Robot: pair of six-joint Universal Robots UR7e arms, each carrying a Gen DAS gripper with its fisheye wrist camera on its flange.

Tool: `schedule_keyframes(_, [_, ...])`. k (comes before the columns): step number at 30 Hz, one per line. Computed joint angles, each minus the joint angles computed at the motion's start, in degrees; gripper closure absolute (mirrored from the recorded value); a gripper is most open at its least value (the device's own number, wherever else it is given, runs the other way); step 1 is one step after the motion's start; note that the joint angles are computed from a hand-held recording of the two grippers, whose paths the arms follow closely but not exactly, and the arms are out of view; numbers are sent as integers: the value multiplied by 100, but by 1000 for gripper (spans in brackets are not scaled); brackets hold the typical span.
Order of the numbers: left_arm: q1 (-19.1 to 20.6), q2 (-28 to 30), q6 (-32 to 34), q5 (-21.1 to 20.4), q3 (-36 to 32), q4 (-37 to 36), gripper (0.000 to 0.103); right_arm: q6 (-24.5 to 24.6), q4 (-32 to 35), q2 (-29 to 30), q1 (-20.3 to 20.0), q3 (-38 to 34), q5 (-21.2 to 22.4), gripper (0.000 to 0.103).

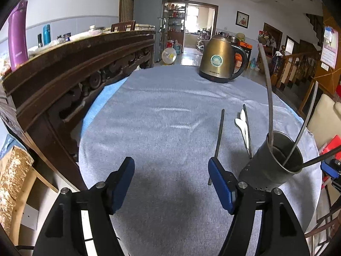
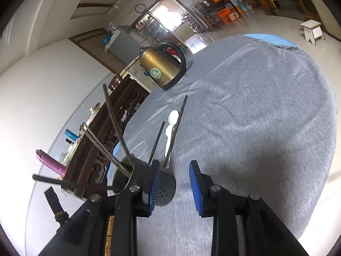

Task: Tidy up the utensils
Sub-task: 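Move both open tools toward the last chopstick and white spoons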

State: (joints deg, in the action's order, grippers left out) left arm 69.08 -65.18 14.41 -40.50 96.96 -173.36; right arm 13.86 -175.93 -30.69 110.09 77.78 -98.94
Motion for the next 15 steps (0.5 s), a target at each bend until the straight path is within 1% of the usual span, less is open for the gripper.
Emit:
schedule_keyframes(6, [-63,37,228,261,25,-172,30,-99,46,3,75,10,-82,72])
schedule_keyframes(15, [13,115,250,418,-49,-151,30,-162,232,89,111,-91,-226,72])
